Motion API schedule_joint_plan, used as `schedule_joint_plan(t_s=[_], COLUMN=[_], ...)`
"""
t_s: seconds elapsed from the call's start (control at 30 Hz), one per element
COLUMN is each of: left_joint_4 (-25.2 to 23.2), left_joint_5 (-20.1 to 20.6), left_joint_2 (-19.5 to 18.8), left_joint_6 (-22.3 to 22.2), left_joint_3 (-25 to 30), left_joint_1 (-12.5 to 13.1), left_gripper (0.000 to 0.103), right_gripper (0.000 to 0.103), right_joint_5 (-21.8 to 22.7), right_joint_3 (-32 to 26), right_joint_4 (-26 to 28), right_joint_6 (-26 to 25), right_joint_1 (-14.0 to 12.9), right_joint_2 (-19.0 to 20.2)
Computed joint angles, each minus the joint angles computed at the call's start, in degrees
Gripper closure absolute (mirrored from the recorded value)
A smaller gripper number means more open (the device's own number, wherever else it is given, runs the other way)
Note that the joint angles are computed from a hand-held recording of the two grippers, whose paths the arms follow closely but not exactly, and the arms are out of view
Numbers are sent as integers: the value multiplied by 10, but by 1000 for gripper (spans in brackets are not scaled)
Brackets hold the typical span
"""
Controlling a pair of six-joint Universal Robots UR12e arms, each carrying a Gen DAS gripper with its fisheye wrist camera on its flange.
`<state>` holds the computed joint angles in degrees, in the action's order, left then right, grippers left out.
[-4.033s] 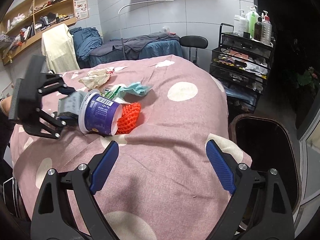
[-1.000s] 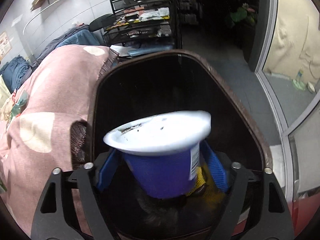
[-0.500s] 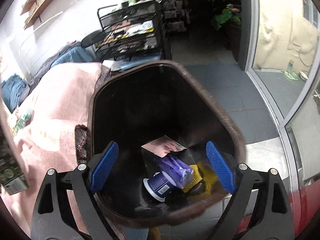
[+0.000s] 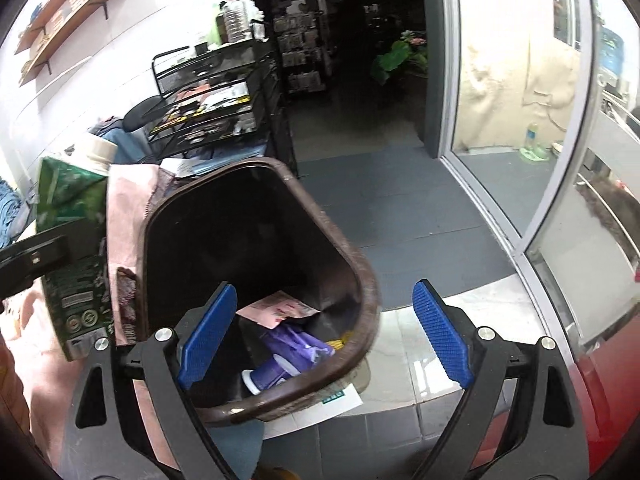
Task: Collect trash
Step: 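Open the right tool to drop the yogurt cup while the left tool drops the carton, then move both tools back over the remaining trash on the bedspread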
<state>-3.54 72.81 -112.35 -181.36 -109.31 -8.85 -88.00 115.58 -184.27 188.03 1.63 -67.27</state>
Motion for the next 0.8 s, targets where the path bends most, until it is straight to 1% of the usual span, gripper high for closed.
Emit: schedule_joint_plan(t_s=[0.13, 0.23, 0.33, 0.4, 0.43, 0.47, 0.5, 0.53, 0.57, 0.67, 0.8], left_joint_4=[-28, -43, -50, -45, -45, -41, -27, -15, -5, 7, 22], left_joint_5=[-4, -13, -17, -19, -21, -21, -18, -16, -15, -15, 3], left_joint_2=[-10, -16, -20, -22, -23, -23, -23, -23, -24, -21, -15], left_joint_6=[-9, -20, -27, -26, -26, -27, -30, -33, -35, -30, -15], left_joint_3=[15, 24, 31, 31, 32, 32, 29, 27, 25, 21, 14], left_joint_1=[-2, -1, -2, -3, -4, -4, -5, -6, -7, -7, -9], left_gripper=[46, 46, 46, 45, 41, 32, 26, 18, 14, 9, 6], right_gripper=[14, 14, 14, 14, 14, 14, 14, 14, 14, 11, 10], right_joint_5=[-8, -13, -16, -19, -18, -18, -19, -20, -19, -20, -21], right_joint_3=[5, 7, 9, 9, 9, 9, 8, 8, 8, 8, 8], right_joint_4=[-3, -2, -2, -1, 1, 3, 4, 3, 3, 1, -2], right_joint_6=[11, 20, 26, 27, 27, 26, 27, 27, 27, 27, 24], right_joint_1=[-5, -10, -13, -13, -14, -14, -13, -13, -13, -13, -10], right_joint_2=[-3, -4, -5, -5, -5, -5, -4, -4, -4, -3, -3])
